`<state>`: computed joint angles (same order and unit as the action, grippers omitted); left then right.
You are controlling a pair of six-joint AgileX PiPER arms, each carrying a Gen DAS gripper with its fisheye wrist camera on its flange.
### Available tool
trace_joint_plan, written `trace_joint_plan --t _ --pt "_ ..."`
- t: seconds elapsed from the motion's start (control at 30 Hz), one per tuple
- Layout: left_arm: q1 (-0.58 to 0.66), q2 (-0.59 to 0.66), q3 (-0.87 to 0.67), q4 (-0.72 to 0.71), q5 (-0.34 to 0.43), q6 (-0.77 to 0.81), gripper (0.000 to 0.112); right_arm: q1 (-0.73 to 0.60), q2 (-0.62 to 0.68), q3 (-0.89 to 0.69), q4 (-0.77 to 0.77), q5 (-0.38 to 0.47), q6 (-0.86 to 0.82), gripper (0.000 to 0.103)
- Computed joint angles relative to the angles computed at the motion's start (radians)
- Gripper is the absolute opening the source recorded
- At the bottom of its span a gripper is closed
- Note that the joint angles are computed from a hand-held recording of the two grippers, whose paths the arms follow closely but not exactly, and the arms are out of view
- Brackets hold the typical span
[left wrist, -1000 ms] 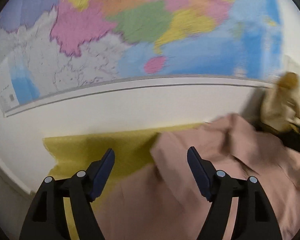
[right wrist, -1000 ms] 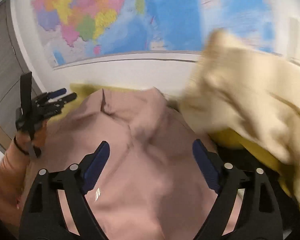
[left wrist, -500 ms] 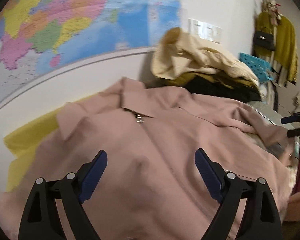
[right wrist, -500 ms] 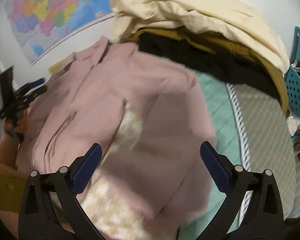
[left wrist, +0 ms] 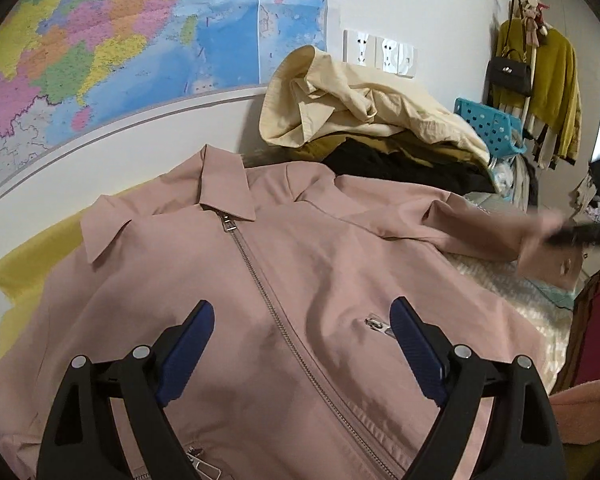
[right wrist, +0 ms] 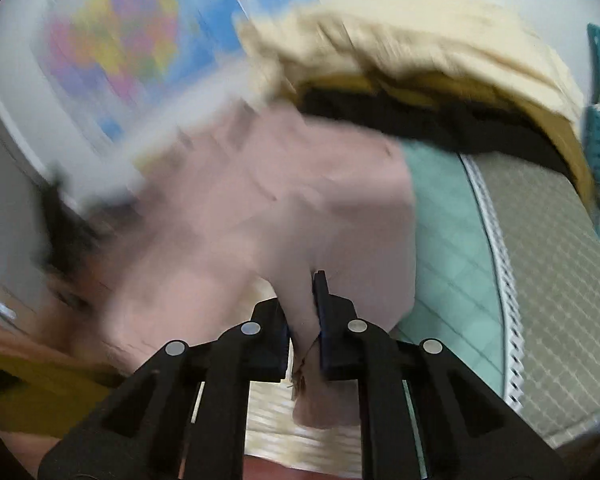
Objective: Fold large clothes
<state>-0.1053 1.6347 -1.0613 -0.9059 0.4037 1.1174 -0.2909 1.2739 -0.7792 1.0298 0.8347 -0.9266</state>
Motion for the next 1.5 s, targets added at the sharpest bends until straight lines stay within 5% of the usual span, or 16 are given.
trace_joint_plan --t 0.1,0.2,0.37,0.57,0.67,0.73,0.77,0.8,0.83,1.03,1.27,1.5 --pt "0.026 -0.002 -0.011 -0.051 0.033 0.03 0.086 -0.073 0.009 -0.117 0.151 0.179 -0.044 0.011" --pt "0.061 -0.003 -0.03 -0.095 0.064 0.044 0.086 -0.043 0.081 -0.268 0.27 0.262 -0.021 0.011" --pt "0.166 -0.022 -0.054 -0.164 0.135 0.072 0.086 0.146 0.29 -0.585 0.368 0.257 0.091 0.011" --pt "0.336 -0.049 -0.052 -0.278 0.243 0.156 0.086 0.436 0.668 -1.141 0.278 0.225 0.319 0.009" --pt "0.39 -0.06 -0.024 -0.299 0.228 0.182 0.09 0.517 0.852 -1.441 0.166 0.264 0.482 0.008" --pt "0.42 -0.051 -0.018 -0.289 0.242 0.183 0.09 0.554 0.955 -1.597 0.083 0.303 0.592 0.015" --pt "0.432 -0.046 -0.014 -0.287 0.25 0.185 0.09 0.567 0.96 -1.616 0.011 0.311 0.616 0.031" --pt "0.442 -0.041 -0.011 -0.287 0.26 0.194 0.09 0.583 0.943 -1.594 -0.089 0.313 0.617 0.05" --pt "0.45 -0.036 -0.003 -0.289 0.268 0.215 0.09 0.599 0.904 -1.533 -0.189 0.296 0.614 0.054" --pt "0.395 0.039 -0.047 -0.233 0.349 0.203 0.091 0.596 0.659 -1.034 -0.565 0.093 0.652 0.064" --pt "0.145 0.155 -0.144 -0.037 0.322 0.111 0.093 0.386 0.481 -0.618 -0.222 -0.09 0.459 0.075" --pt "0.034 0.344 -0.377 0.214 0.467 -0.133 0.096 0.285 0.431 -0.413 0.101 -0.118 0.202 0.076"
